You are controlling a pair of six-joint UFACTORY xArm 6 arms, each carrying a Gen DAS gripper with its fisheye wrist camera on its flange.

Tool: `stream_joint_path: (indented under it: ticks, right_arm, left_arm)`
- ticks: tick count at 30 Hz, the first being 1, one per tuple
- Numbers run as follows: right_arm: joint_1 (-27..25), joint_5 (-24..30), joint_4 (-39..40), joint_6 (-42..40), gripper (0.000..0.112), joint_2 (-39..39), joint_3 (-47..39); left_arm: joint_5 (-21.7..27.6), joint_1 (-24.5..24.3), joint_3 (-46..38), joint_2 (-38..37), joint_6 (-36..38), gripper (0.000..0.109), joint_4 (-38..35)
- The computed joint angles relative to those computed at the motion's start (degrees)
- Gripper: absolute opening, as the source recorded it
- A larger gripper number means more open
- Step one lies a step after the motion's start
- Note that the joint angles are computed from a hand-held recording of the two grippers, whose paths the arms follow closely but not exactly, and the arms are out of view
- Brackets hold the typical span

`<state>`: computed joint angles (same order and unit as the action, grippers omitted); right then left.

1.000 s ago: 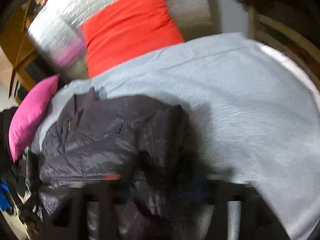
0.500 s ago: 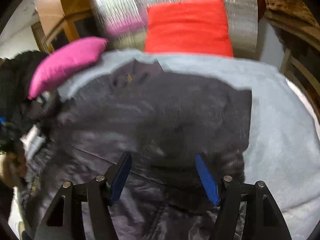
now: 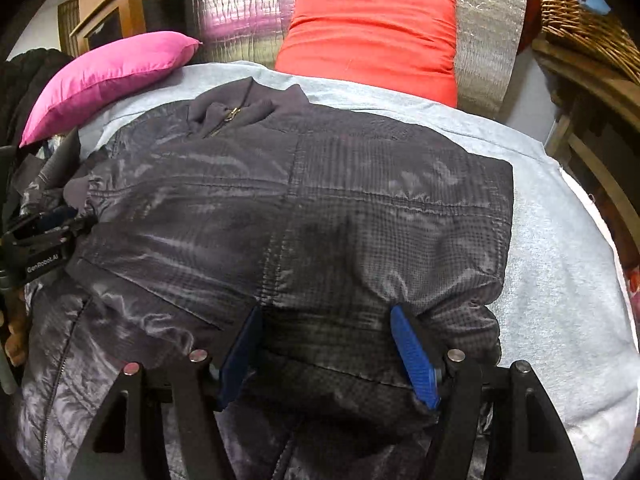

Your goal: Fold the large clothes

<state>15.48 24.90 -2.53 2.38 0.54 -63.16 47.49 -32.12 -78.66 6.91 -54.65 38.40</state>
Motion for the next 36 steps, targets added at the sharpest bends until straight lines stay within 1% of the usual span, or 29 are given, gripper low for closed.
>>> stream_joint_path:
  ticks: [1,3,5,7,8,10,11,13,15,16,17,19,22,23,25,26,27,29,31,33,34,36]
  right_arm:
    - [-0.1,0.5,2.3,-1.2,0.071,-0.5,-0.2]
    - [-0.7,-0.3,10.4,-4.8,0.071,-2.2,0.0]
    - [-1.3,-0.7,14.1,-5.7,0.071,-2.9,0.0]
    - [-1.5,1.4,13.0,-6.0,0.071,-1.9,-0.8]
    - [-1.4,2.0,10.3,-5.5,0.071,-0.8,-0.8]
    - [-1.0,-0.2,6.6,-3.7,0.071,-0.7,0.6]
    - [-0.9,-0.3,5.9,-2.8,0.073,-0.9,0.7]
    - [-0.9,0.8,7.5,-3.1,0.073,-1.0,-0.1]
    - [-1.2,1.5,12.2,-6.2,0.073,-1.3,-1.2]
    - [-1.6,1.1,14.3,-7.5,0.073,-1.5,-1.9]
    - [-2.0,1.0,14.6,-7.3,0.073,-1.3,-2.8]
    - [-3.6,2.6,16.1,-6.7,0.073,1.2,-7.0]
    - [-6.1,6.0,19.8,-6.3,0.073,7.5,-14.9]
    - [-7.2,7.4,21.6,-6.2,0.073,10.4,-18.3]
    - [-8.3,9.7,25.1,-6.8,0.073,13.7,-21.8]
    - [-8.8,12.1,25.5,-6.0,0.073,16.0,-24.4]
    - [-8.8,12.2,25.0,-5.7,0.073,16.6,-24.8]
    - [-8.2,11.7,21.9,-4.6,0.073,16.5,-24.7]
    - [-7.5,10.9,19.1,-3.3,0.073,14.7,-23.1]
    - [-6.8,8.7,18.6,-3.4,0.073,11.3,-19.7]
    - [-6.1,6.7,20.6,-5.6,0.073,7.9,-16.0]
    - [-4.3,4.7,20.4,-8.3,0.073,2.3,-10.4]
  left_arm:
    - [-0.8,0.2,0.8,-0.5,-0.7,0.06,0.3]
    - [-2.0,0.8,2.0,-1.3,-1.5,0.061,0.7]
    - [-1.8,0.4,2.4,-2.2,-3.7,0.061,1.9]
    - [-1.7,-0.5,2.8,-3.4,-6.8,0.061,4.5]
    - [-1.8,-0.8,3.0,-3.9,-7.9,0.061,5.4]
    - [-2.3,-1.9,3.0,-4.3,-8.7,0.063,7.1]
    - [-2.0,-2.4,2.7,-4.0,-8.4,0.064,7.5]
    - [-0.3,-3.3,1.3,-2.2,-5.0,0.065,5.6]
    - [1.8,-3.5,-0.1,0.3,-2.3,0.065,2.7]
    - [1.4,-3.5,0.3,0.6,-2.9,0.067,3.3]
    - [1.5,-3.7,0.4,0.6,-4.1,0.067,4.7]
    - [2.0,-3.8,-0.1,1.0,-4.0,0.067,5.0]
    - [1.0,-3.5,0.8,0.6,-4.5,0.069,5.4]
    - [0.8,-3.5,1.0,0.5,-4.8,0.069,5.6]
    - [0.4,-3.4,1.3,0.5,-5.3,0.071,6.1]
    - [0.5,-3.5,1.2,0.6,-5.5,0.071,6.2]
    - [0.5,-3.5,1.2,0.6,-5.6,0.071,6.2]
    - [0.3,-3.4,1.2,0.5,-5.5,0.071,5.8]
    - [0.0,-3.2,1.4,0.3,-5.4,0.071,5.6]
    - [-0.3,-3.0,1.5,0.1,-5.3,0.072,5.2]
    - [-0.3,-2.9,1.5,-0.2,-5.0,0.072,4.8]
    - [-0.5,-2.6,1.7,-1.3,-4.9,0.072,3.7]
